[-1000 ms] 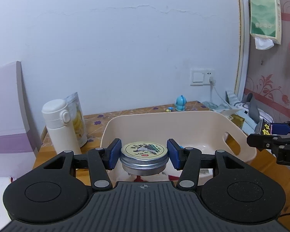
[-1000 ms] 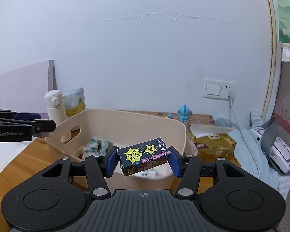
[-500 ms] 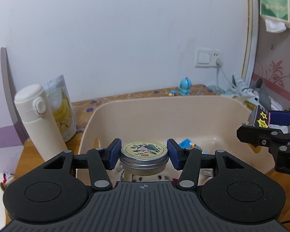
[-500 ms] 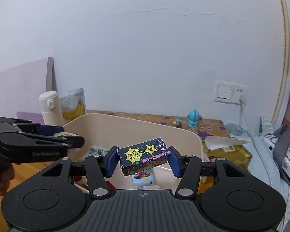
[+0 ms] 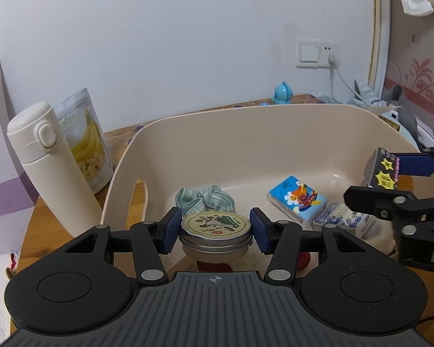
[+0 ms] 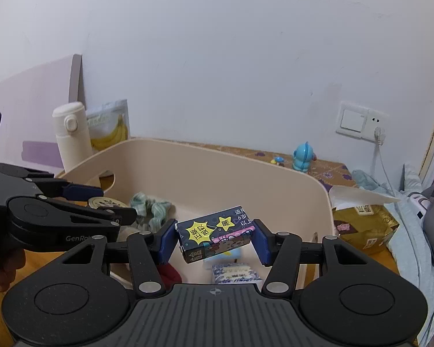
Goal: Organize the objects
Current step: 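Open the left tool over the bin while the right tool drops the star box inside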
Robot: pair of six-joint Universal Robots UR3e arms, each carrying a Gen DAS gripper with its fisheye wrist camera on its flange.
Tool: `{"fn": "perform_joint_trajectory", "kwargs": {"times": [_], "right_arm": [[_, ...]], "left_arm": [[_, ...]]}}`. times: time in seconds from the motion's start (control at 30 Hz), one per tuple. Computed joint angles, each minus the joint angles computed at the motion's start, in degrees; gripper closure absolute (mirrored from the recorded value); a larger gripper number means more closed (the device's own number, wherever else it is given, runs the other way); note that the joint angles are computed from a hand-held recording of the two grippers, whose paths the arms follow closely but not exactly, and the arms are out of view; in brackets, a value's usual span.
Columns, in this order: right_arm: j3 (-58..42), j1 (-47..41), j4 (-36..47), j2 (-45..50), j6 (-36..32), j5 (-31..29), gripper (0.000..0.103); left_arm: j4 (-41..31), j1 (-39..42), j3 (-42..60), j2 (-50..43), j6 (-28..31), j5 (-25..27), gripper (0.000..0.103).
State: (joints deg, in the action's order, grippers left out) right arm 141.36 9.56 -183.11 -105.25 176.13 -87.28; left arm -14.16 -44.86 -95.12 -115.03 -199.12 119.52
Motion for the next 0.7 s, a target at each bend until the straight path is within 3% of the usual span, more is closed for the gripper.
{"fn": "perform_joint_trajectory", "kwargs": {"times": [0.37,0.47,0.7], "right_arm": [[-0.38,0.3,0.54,1.42,0.41,-1.16,0.05],[-0.3,0.38,0.75,0.93,0.03,-1.45,0.041],[0.99,-0.9,2.24,-2.89,-0.19,-0.2,0.036]], "left_arm": [[-2.59,-0.73,2.66,-1.35,-0.01,1.33,0.049],[-1.65,-0.86,2.19,-0.76,0.23,1.31,0.043],[-2.35,-2.68,2.74,0.32,0.04,4.07,0.032]]}}
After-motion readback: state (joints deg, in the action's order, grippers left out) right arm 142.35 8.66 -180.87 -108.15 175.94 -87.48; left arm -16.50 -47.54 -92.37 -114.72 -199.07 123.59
